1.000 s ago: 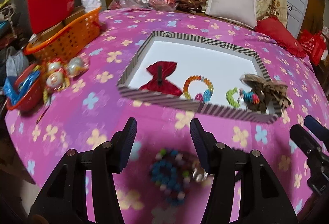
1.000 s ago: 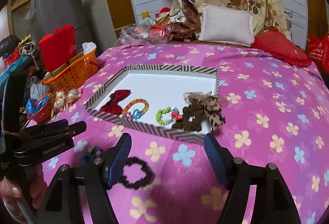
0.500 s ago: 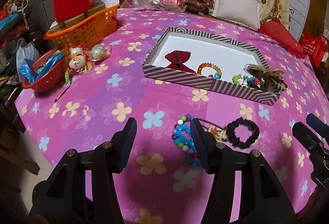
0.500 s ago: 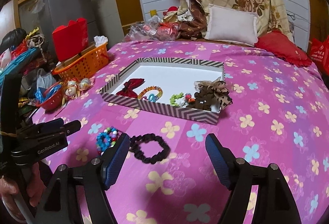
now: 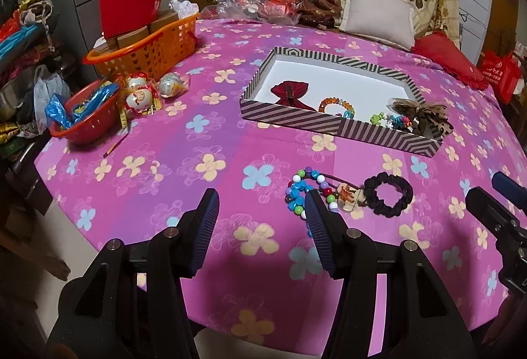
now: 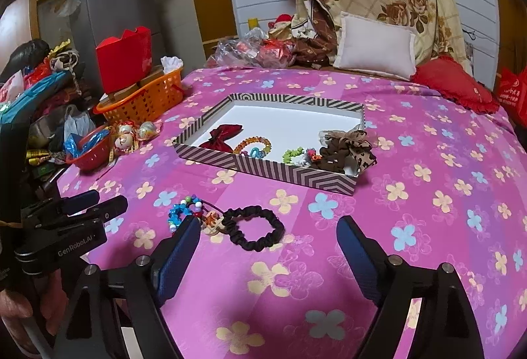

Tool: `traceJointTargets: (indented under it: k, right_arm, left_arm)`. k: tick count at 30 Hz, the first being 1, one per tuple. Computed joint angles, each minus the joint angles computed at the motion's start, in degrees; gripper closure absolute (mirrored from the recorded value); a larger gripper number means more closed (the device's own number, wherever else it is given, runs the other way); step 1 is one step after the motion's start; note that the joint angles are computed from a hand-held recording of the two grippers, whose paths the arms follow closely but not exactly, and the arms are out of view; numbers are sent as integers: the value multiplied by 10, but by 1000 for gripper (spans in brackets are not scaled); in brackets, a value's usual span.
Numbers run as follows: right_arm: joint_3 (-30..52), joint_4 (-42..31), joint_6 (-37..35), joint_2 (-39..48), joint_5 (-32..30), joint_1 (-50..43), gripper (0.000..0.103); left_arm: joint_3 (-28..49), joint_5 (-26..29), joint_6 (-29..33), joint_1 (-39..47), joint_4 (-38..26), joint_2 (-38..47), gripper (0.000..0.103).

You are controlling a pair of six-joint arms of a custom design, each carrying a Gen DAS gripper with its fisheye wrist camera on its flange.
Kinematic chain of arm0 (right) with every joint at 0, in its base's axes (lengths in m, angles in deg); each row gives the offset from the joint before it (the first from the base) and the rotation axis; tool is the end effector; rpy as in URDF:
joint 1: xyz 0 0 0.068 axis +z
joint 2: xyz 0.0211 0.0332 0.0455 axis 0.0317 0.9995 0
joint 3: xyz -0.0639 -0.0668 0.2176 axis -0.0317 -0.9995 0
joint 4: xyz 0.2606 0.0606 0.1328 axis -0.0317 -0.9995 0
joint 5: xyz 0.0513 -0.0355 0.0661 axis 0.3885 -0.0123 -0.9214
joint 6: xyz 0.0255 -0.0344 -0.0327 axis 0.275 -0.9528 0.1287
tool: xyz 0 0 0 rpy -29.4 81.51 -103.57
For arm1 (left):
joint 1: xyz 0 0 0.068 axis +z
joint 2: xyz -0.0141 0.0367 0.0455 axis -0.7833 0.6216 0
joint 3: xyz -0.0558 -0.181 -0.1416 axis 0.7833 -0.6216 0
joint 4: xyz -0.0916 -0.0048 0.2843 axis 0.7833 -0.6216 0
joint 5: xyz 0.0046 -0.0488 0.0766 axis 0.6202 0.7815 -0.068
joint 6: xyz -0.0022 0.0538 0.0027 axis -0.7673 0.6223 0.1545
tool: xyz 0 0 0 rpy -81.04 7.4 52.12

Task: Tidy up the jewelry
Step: 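Move both open tools toward the blue beaded bracelet and black scrunchie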

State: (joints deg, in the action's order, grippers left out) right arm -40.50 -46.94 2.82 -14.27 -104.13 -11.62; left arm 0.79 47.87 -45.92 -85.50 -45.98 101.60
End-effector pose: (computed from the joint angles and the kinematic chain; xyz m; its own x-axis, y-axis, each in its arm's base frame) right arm 0.2608 -0.0421 0.2343 -0.6302 -0.1856 -0.7540 -0.4302 0.8918 0.1399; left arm 0.2251 -0.1280 0.2307 -0.6992 -0.2091 -0.6836 -0.3070 0.9514 0.0230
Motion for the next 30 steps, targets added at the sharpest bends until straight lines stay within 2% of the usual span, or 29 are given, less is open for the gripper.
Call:
traceJointTargets:
  k: [15,30]
  right_arm:
    - [-14,-24,-16,-38,-9,-8,20]
    - [-20,-30,-21,-35,-2,-3,20]
  left_arm:
    - [-6,-17,-18,-19,-23,-22,49]
    - [-11,-20,-38,-32,-31,-23,49]
